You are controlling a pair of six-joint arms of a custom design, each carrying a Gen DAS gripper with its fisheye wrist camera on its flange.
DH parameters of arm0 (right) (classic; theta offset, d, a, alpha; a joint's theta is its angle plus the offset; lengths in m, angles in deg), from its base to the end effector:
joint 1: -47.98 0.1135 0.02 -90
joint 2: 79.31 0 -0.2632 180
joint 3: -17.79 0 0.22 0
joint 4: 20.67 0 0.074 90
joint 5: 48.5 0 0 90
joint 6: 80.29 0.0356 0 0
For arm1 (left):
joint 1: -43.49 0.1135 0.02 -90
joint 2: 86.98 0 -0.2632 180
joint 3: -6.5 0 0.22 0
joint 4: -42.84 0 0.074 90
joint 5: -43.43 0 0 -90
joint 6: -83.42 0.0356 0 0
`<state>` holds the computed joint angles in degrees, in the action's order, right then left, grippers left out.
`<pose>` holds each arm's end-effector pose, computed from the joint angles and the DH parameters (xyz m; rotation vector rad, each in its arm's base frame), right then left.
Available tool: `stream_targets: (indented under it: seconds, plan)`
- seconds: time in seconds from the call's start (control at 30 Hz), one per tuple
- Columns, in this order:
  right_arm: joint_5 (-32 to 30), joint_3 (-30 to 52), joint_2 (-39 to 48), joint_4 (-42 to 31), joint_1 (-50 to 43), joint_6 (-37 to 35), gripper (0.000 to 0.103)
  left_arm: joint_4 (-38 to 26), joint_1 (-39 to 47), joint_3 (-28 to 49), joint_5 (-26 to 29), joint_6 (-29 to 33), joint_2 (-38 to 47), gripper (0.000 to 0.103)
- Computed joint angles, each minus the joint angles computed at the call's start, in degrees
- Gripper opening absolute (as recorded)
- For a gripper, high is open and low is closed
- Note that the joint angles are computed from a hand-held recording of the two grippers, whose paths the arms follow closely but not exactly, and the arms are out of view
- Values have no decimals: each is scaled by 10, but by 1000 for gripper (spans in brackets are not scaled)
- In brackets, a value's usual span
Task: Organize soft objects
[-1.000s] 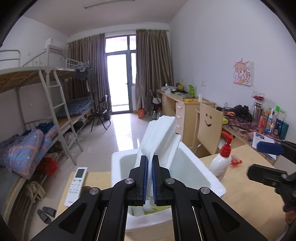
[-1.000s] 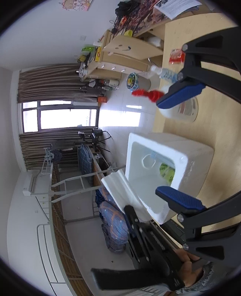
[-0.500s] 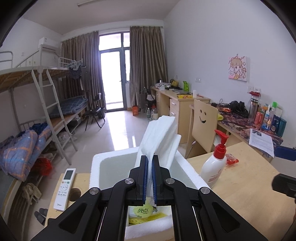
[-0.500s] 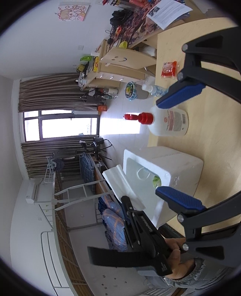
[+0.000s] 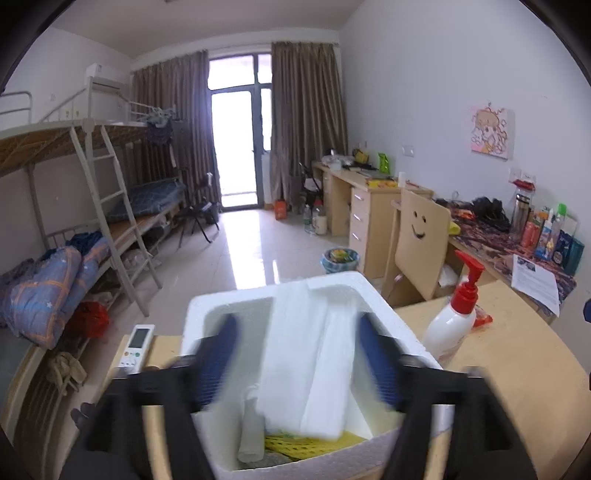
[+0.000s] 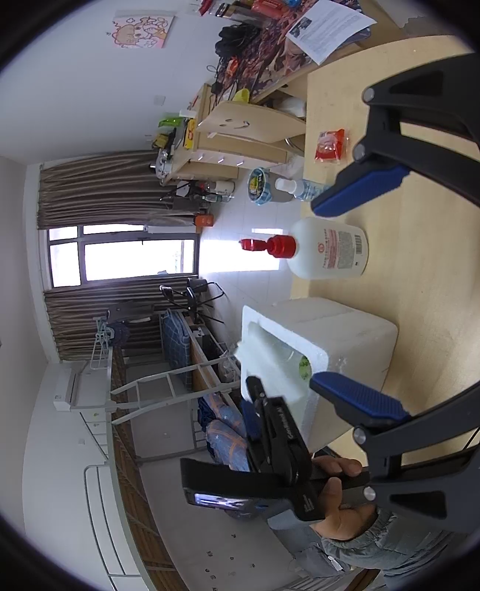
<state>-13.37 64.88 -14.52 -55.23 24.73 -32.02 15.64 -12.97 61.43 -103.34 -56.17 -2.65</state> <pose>0.1726 -0.0425 0.2100 -0.6890 1.9672 0.5219 0.1558 -0.1812 0.1893 -0.2063 2.0400 0.1727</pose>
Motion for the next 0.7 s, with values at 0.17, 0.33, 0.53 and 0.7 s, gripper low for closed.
stream_targets:
  seconds: [0.17, 0.33, 0.53, 0.7]
  plan:
    - [-8, 3, 2, -8, -8, -6, 89, -35, -17, 15, -28, -28, 5, 99]
    - [-13, 7, 2, -19, -14, -14, 89, -57, -30, 27, -39, -40, 7, 100]
    - [-24, 8, -8, -41, -28, -29, 89, -119, -54, 42, -60, -94, 3, 101]
    - [-47, 12, -31, -84, -57, -54, 89, -216, -94, 66, -85, -179, 0, 102]
